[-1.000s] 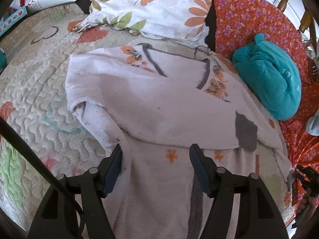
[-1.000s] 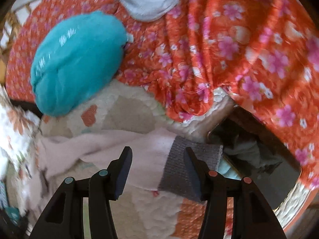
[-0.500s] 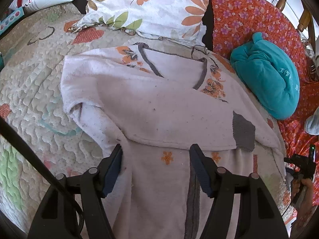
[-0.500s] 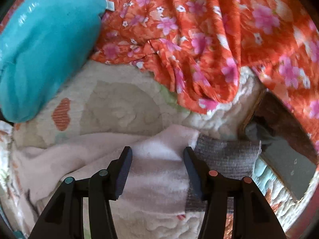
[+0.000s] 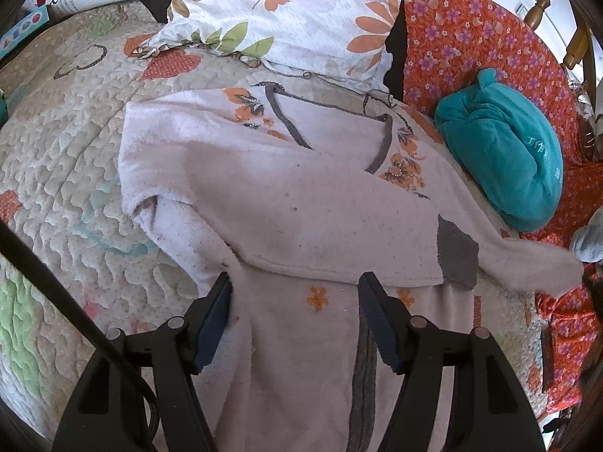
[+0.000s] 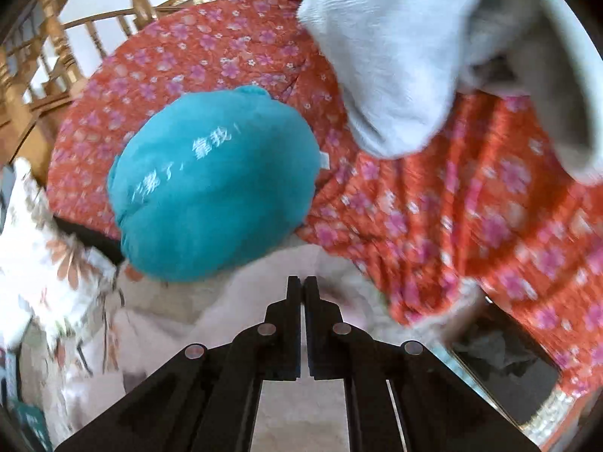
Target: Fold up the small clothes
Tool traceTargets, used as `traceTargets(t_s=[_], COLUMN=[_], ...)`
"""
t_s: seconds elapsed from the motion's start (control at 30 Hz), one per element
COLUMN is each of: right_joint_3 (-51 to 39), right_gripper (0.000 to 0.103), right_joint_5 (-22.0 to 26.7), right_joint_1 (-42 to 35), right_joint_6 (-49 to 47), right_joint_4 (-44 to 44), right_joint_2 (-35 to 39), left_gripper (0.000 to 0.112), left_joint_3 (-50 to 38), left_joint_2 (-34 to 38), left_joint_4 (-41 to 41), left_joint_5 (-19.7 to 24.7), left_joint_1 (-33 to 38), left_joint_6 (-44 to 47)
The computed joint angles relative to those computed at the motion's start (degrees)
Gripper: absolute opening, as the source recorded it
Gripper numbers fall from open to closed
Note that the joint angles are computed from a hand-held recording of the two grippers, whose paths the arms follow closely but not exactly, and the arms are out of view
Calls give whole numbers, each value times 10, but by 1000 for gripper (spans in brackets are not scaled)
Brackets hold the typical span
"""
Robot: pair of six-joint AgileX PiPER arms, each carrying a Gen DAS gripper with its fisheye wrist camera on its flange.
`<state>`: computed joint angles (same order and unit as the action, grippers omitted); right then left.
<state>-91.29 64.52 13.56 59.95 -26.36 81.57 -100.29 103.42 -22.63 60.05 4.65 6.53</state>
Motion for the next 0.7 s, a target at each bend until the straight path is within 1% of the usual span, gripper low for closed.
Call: traceTargets(t_s=[0.07,0.1,0.17,0.23,0.27,0.33,0.37,0.4,0.43,0.47,0.53,0.57,0.6,0.67,0.7], right_joint_3=[92,135,217,283,314,324,320,312,303,301,280,272,260,240,237], right_gripper=[3,3,3,4,4,5,12,30,41,57,58,58,58,58,42], right_joint_5=[-4,-12,3,-20,-48,-64,-71,-79,-89,-104,-120,-136,-150,-161,-173], right_joint_1=[9,-3,-17,-54,-88,-113,-120,-124,-127,-133,-135,-135,-146,-166,-183], right_joint_6=[16,10,34,52,48,35,24,13,4,-4,-7,-10,-33,-66,-92], right_joint_4=[12,32,41,70,99,118,121,122,124,126,128,138,166,213,253], right_joint_2=[-48,-63,-94,-139,-165,-176,-173,-165,-157,-149,-122,-102,-77,-27,-7], left_gripper=[65,65,65,65,65,65,65,65,65,65,65,65,65,65,65], left_joint_3=[0,0,2,1,1,0,1,1,1,1,2,0,-1,-4,-7], left_joint_2=[0,-1,-3,-3,-2,-2,-3,-2,-2,-2,-1,1,2,5,8], left_joint_4=[-6,-7,-7,-4,-4,-3,-3,0,2,5,11,14,14,12,13], left_joint_5=[3,3,3,2,3,5,5,4,4,3,2,3,4,7,8], left_joint_1=[3,4,4,2,2,4,4,3,1,0,-4,-5,-6,-5,-5], left_joint_6=[2,3,3,1,0,-1,-1,-3,-4,-5,-8,-10,-10,-11,-13])
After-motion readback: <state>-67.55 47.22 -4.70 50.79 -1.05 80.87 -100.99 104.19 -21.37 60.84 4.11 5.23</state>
